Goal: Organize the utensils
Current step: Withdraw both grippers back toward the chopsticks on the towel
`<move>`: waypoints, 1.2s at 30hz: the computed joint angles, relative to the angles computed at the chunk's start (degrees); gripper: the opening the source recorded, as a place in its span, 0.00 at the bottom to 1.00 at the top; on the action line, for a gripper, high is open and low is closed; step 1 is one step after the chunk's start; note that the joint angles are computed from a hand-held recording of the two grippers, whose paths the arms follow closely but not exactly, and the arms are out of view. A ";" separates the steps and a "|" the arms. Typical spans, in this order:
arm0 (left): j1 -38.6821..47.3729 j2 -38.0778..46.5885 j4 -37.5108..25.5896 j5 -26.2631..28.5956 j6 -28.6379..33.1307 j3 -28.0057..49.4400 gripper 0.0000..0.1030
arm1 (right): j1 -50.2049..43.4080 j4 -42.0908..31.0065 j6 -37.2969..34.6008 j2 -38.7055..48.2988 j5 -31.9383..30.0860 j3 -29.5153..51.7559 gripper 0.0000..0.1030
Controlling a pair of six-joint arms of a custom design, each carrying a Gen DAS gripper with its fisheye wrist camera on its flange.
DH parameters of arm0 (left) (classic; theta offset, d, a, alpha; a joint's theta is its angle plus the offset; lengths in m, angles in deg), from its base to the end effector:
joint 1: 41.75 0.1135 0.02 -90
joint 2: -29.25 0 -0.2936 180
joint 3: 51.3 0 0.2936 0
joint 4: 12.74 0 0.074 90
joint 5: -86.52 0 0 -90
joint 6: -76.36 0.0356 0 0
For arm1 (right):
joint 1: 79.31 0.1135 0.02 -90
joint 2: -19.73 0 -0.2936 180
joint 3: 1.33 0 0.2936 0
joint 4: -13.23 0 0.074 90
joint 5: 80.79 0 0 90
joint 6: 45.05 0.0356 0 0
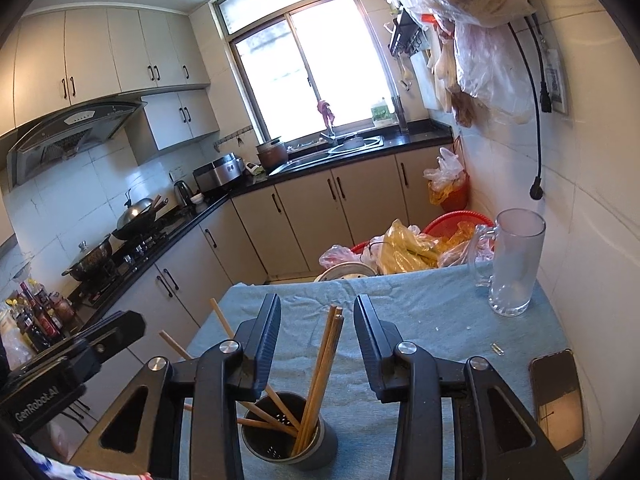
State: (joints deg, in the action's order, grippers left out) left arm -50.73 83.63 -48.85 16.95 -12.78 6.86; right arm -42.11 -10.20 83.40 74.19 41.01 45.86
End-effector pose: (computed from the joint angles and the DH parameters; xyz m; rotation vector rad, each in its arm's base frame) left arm 0.2279 -0.0486 0.3141 0.3913 2.0939 -0.4637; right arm 0.1947 0.1243 0.2620 0.3465 1.9987 0.2484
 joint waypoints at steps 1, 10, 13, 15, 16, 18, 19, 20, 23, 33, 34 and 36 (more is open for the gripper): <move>0.61 -0.57 -0.82 0.68 0.02 0.31 0.29 | 0.71 -1.05 0.37 -0.90 0.97 0.13 0.40; 12.70 -11.46 -10.07 11.78 3.90 -0.41 0.47 | 10.07 -12.40 6.92 -9.14 10.92 0.11 0.46; 18.94 -15.79 -14.56 16.95 7.95 -1.87 0.55 | 14.86 -17.18 12.57 -11.62 14.66 -1.25 0.48; 22.90 -18.36 -17.59 19.81 11.19 -3.19 0.59 | 18.03 -20.39 17.53 -12.57 16.27 -2.55 0.49; 25.05 -19.62 -19.44 21.25 13.39 -4.11 0.60 | 19.79 -21.91 20.55 -12.92 16.97 -3.51 0.49; 27.66 -20.89 -22.33 22.80 17.11 -5.67 0.67 | 23.48 -24.67 27.36 -12.87 18.01 -5.66 0.49; 28.30 -21.12 -23.55 22.73 18.91 -6.79 0.68 | 24.46 -25.27 29.65 -12.79 17.90 -6.67 0.50; 28.13 -21.22 -24.00 21.76 19.75 -8.02 0.68 | 26.43 -26.10 33.70 -12.16 17.99 -8.10 0.50; 24.48 -20.35 -23.92 16.42 20.73 -11.86 0.68 | 31.92 -26.88 46.00 -9.61 16.75 -12.93 0.50; -0.08 -13.08 -16.02 -1.07 22.56 -26.35 0.33 | 43.20 -28.16 69.31 -4.77 14.25 -20.47 0.50; -1.89 -11.01 -14.21 -1.75 21.79 -27.11 0.29 | 43.48 -27.98 69.78 -4.59 14.06 -20.79 0.50; -4.38 -6.70 -10.13 -2.99 19.72 -28.19 0.19 | 43.47 -27.28 69.83 -4.08 13.74 -20.95 0.50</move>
